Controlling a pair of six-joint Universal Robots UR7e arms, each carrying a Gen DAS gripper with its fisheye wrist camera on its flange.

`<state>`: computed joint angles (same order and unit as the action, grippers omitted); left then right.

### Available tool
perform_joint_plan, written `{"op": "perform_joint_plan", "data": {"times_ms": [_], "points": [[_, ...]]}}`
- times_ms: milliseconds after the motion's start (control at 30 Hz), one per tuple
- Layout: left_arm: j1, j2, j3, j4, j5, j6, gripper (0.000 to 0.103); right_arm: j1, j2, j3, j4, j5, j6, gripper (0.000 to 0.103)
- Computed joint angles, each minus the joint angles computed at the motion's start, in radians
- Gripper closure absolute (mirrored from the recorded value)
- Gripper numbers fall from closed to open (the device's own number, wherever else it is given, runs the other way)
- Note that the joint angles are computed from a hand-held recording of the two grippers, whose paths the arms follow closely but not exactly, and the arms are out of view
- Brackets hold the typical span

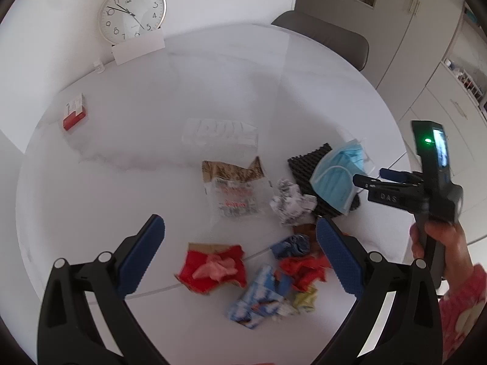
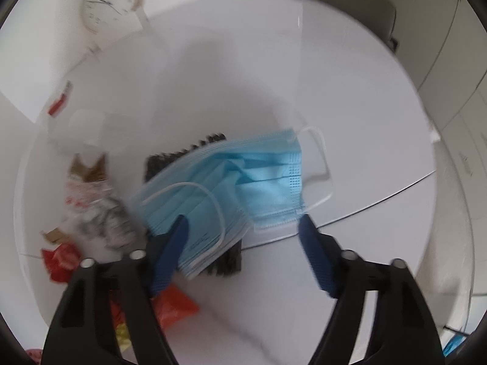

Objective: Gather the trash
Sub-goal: 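Grasp the blue face mask with the right tool while the left tool grasps the black mesh net, then carry the mask and mesh net to the white wastebasket and open both tools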

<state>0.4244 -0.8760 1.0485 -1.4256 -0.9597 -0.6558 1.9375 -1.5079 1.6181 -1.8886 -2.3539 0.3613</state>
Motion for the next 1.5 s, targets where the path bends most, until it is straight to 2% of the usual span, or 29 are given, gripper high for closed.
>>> {"op": "perform_joint_plan", "data": {"times_ms": [67,133,167,200,300,400,533,633,833,1000,1067,1167,1233,1300,1367,1500], "points": [[0.014,0.012,-0.007,-0.017,-0.006,0.038,0.008,-0.023,0.0,-0.004,0.004,0.03,0.013,0.044],[0.029,0.031,-0.023,-0.038,-0.013,0.085,0.008,-0.04,-0.011,0.001,-0.018,0.079,0.012,0.058],[0.034,0.043,-0.033,-0.048,-0.017,0.109,0.008,-0.046,-0.016,0.003,-0.025,0.1,0.013,0.073],[0.039,0.053,-0.045,-0.052,-0.02,0.129,0.008,-0.052,-0.023,0.004,-0.033,0.125,0.014,0.083],[0.051,0.094,-0.083,-0.079,-0.028,0.214,0.008,-0.055,-0.048,0.017,-0.059,0.158,0.034,0.091],[0.059,0.133,-0.112,-0.118,-0.045,0.306,0.008,-0.058,-0.087,0.041,-0.126,0.198,0.039,0.093],[0.071,0.198,-0.17,-0.132,-0.095,0.353,0.008,-0.044,-0.126,0.048,-0.193,0.18,0.059,0.094],[0.08,0.26,-0.246,-0.088,-0.166,0.317,0.008,-0.012,-0.161,0.05,-0.235,0.113,0.087,0.094],[0.071,0.39,-0.371,0.013,-0.233,0.155,0.008,0.029,-0.229,0.068,-0.231,-0.005,0.145,0.093],[0.034,0.504,-0.459,0.123,-0.16,0.035,0.015,0.042,-0.311,0.116,-0.18,-0.039,0.204,0.093],[0.023,0.538,-0.482,0.154,-0.14,-0.003,0.022,0.039,-0.355,0.142,-0.167,-0.033,0.219,0.093],[0.009,0.592,-0.527,0.231,-0.105,-0.079,0.026,0.034,-0.421,0.18,-0.148,-0.024,0.24,0.093],[0.003,0.606,-0.527,0.26,-0.085,-0.121,0.027,0.04,-0.454,0.189,-0.118,-0.031,0.256,0.093],[0.0,0.613,-0.519,0.271,-0.079,-0.148,0.036,0.047,-0.486,0.198,-0.09,-0.04,0.271,0.093],[0.0,0.622,-0.531,0.296,-0.085,-0.175,0.041,0.049,-0.508,0.201,-0.069,-0.039,0.279,0.093],[-0.01,0.597,-0.477,0.263,-0.053,-0.202,0.053,0.061,-0.554,0.21,0.002,-0.051,0.315,0.093]]}}
